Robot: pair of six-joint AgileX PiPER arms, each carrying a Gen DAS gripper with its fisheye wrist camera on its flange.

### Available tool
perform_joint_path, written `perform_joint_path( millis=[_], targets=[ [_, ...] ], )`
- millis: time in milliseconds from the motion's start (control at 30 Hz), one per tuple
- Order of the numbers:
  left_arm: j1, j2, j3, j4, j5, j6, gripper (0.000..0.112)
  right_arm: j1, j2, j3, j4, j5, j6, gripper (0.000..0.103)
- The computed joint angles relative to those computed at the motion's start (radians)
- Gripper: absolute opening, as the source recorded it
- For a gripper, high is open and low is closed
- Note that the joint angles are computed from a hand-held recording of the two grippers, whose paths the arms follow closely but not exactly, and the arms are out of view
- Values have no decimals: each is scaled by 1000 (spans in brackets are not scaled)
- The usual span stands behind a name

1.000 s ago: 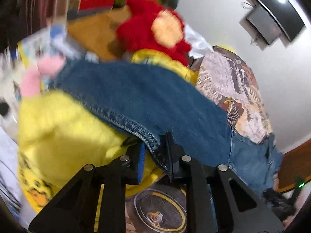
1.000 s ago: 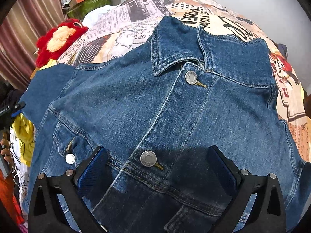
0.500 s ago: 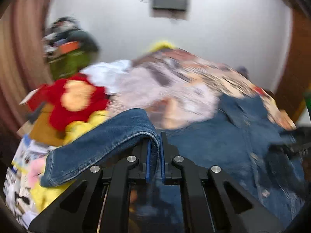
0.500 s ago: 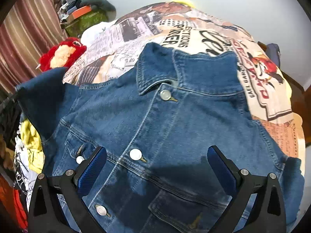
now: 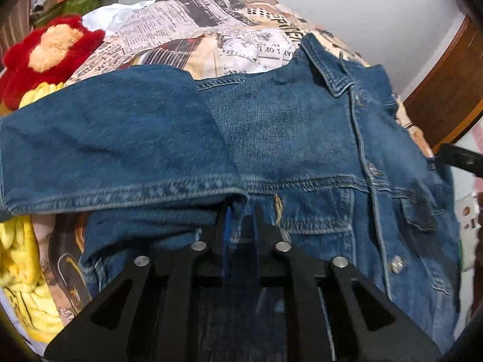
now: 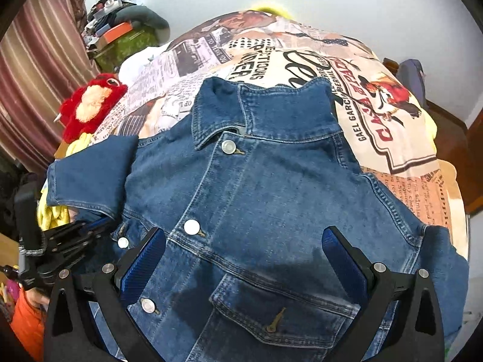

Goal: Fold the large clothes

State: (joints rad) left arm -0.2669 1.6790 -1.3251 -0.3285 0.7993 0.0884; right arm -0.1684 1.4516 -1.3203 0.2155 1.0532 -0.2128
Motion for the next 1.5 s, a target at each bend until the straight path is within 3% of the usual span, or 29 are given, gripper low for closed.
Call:
perform_joint_path(
  millis=[67, 167, 300, 467, 667, 767, 833, 967, 1100, 1200, 1500],
  targets=[
    [19, -33, 18, 4, 3, -9, 36, 0, 10, 0, -1, 4, 3, 103],
    [68, -95, 58, 26, -17, -33, 52, 7, 25, 8, 1, 0, 12, 103],
    [237, -172, 121, -45, -15, 3, 54, 27, 49, 15, -10, -5, 38, 103],
    [424, -132, 127, -141, -15, 21, 54, 53, 64, 13, -25, -13, 55, 103],
    [526, -6, 89, -283, 35, 73, 54, 67, 79, 2, -40, -14, 73, 103],
    [537, 38, 78, -343, 23, 70, 54, 63, 86, 0, -42, -12, 76, 103],
    [521, 50, 61, -329, -7, 42, 47, 58, 89, -1, -44, -9, 78, 103],
    [441, 29, 20, -139, -57, -75, 13, 41, 85, 4, -41, -4, 71, 103],
    [328, -49, 4, 122, -113, -207, 12, 20, 68, 8, -41, -3, 56, 103],
    [232, -107, -65, 272, -109, -275, 11, -1, 49, 2, -31, 0, 41, 103],
    [-54, -77, -406, 412, -14, -315, 11, -127, -22, -48, 74, 54, -43, 103]
  ],
)
